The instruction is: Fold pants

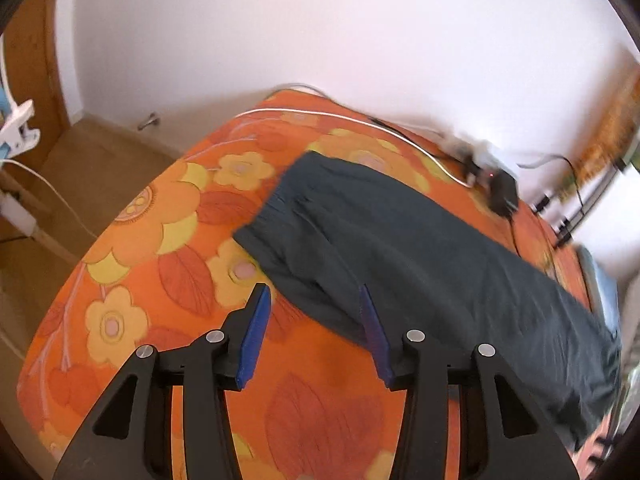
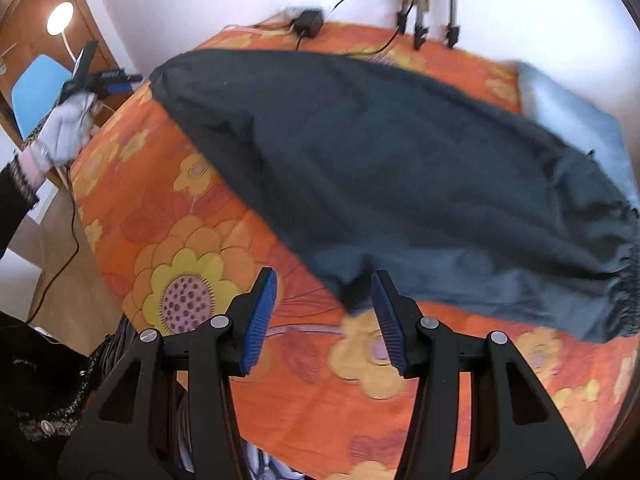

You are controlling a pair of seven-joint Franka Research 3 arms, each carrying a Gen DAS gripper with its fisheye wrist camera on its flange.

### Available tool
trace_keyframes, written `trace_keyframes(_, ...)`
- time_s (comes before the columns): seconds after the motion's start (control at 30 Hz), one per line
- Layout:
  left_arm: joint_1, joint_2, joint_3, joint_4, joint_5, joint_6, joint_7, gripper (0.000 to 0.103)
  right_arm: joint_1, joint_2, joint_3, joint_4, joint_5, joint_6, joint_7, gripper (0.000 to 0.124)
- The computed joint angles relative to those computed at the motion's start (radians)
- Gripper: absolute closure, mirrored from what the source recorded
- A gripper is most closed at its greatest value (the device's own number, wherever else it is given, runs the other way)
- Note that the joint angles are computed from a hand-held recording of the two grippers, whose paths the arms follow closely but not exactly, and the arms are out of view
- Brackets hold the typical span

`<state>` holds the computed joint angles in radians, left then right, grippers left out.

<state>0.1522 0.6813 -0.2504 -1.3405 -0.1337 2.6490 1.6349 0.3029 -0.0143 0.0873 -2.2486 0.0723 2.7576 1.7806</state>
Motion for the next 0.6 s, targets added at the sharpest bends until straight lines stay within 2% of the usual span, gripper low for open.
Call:
trace_keyframes(0.13,-0.033,0.067,0.028,0.092,0.039,-0.028,-0.033,0.058,0.013,0.048,-0.001,0.035,-0.208,-0.033,0.176,0.073)
trace_keyframes(0.3,-0.051,0.113,0.039,0.159,0.077,-0.067,-0.04,0.058,0.034,0.1,-0.029,0.089,-0.353,-0.078,0.3,0.078)
trace_keyframes(0.53,-0.075,0.174,0.051,0.245,0.112,-0.108,-0.059,0.058,0.068,0.145,-0.051,0.138,-0.49,-0.151,0.376,0.095)
trace_keyframes(0.6,-0.083,0.183,0.057,0.256,0.124,-0.115,-0.062,0.058,0.07,0.151,-0.051,0.142,-0.497,-0.146,0.364,0.112)
